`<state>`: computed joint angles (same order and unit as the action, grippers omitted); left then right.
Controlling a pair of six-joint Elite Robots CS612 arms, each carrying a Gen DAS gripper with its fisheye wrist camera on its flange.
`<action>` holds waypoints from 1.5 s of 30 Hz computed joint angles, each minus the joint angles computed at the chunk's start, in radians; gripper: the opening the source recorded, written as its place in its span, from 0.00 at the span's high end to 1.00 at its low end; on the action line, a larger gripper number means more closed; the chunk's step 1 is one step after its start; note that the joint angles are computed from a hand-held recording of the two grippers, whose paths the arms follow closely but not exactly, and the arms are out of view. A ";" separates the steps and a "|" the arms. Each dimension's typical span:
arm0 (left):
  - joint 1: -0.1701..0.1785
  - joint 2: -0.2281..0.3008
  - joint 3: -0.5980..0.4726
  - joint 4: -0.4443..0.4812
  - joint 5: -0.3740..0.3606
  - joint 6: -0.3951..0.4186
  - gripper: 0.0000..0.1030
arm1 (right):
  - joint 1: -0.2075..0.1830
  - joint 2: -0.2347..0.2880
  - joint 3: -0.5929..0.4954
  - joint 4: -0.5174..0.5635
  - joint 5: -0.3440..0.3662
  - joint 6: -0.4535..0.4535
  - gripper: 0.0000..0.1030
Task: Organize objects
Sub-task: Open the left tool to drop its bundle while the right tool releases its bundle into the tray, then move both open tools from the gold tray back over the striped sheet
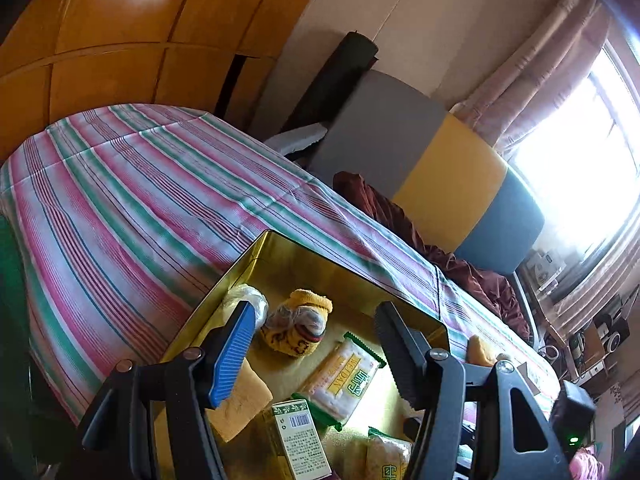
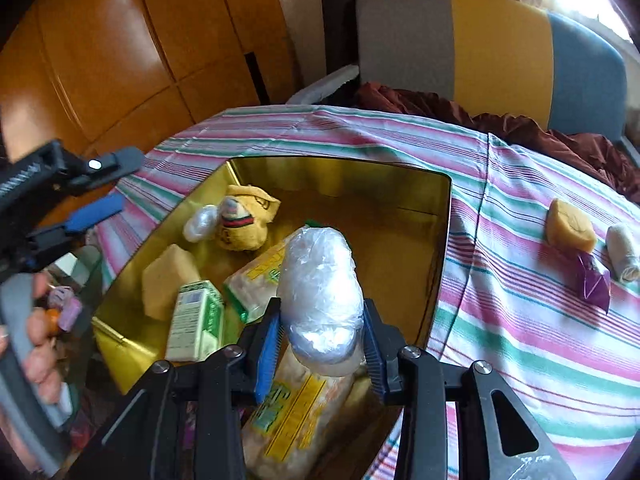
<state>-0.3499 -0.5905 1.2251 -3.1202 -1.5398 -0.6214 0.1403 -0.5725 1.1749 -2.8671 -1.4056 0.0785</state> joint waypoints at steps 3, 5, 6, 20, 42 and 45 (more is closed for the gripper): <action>0.000 0.001 -0.003 0.009 -0.012 0.005 0.39 | 0.002 0.007 -0.010 0.020 -0.007 -0.010 0.57; -0.002 0.001 0.000 0.003 -0.008 0.006 0.39 | 0.002 0.000 0.005 0.003 -0.001 -0.013 0.53; -0.002 0.001 -0.001 0.004 -0.012 0.006 0.39 | 0.002 -0.003 0.014 -0.007 -0.004 -0.015 0.51; -0.016 0.002 -0.001 0.030 -0.065 0.059 0.39 | -0.011 -0.064 0.127 -0.152 0.019 0.002 0.47; -0.091 -0.008 0.026 0.076 -0.251 0.302 0.38 | -0.092 -0.131 0.308 -0.177 -0.094 0.056 0.47; -0.109 -0.011 0.032 0.104 -0.272 0.340 0.38 | -0.109 -0.136 0.337 -0.189 -0.107 0.076 0.46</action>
